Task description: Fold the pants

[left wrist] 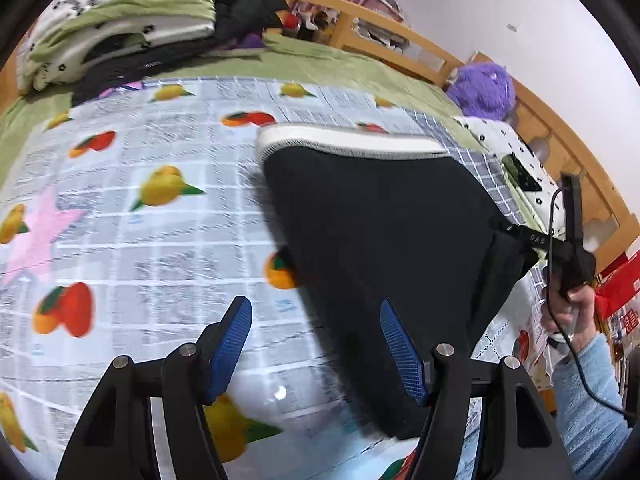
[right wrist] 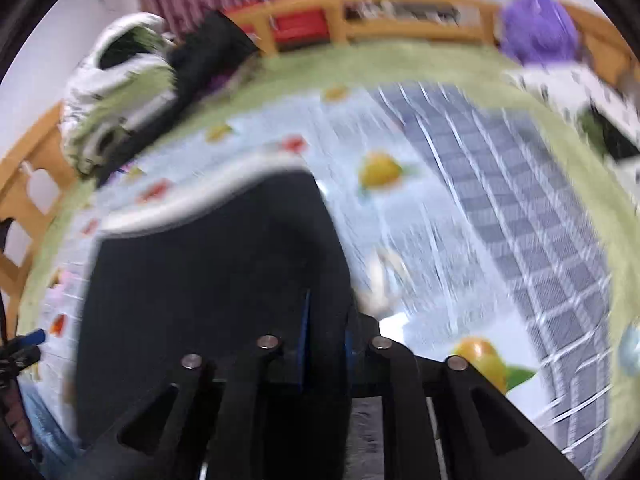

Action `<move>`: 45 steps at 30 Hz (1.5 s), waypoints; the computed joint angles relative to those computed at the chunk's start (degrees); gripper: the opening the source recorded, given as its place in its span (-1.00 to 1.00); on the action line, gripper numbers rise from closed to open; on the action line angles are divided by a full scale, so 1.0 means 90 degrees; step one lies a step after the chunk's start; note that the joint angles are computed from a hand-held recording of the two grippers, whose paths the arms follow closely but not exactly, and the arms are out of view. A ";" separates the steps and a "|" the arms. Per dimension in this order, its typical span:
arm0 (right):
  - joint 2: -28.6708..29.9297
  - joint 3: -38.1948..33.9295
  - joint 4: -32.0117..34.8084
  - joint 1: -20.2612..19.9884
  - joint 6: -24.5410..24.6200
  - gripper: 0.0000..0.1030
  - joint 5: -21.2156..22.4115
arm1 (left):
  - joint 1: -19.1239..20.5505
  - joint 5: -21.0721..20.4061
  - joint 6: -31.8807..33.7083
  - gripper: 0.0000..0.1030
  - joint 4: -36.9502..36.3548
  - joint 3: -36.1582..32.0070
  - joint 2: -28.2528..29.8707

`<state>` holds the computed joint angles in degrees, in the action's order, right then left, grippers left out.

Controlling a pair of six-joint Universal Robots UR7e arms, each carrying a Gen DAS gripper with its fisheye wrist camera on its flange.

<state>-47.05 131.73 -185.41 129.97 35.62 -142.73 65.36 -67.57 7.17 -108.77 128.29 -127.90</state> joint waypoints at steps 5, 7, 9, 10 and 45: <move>-0.0183 0.0372 -0.0283 0.0320 0.0355 -0.48 -0.0420 | -0.0105 -0.0210 -0.0167 0.26 0.0087 0.0182 -0.0130; -0.0071 0.0496 -0.0894 0.0618 0.0220 -0.48 -0.0595 | -0.0151 -0.0154 -0.0226 0.26 0.0138 0.0315 -0.0156; 0.0040 0.0505 -0.0810 0.0688 0.0276 -0.48 -0.0519 | -0.0012 -0.0213 -0.0323 0.26 0.0255 0.0480 -0.0096; 0.0113 0.0505 -0.0642 0.0646 0.0390 -0.48 -0.0464 | 0.0079 -0.0267 -0.0323 0.27 0.0259 0.0565 -0.0073; 0.0222 -0.0389 -0.0689 -0.0757 -0.1328 -0.70 0.0979 | 0.1561 -0.1753 0.0236 -0.63 -0.1665 -0.0623 0.2436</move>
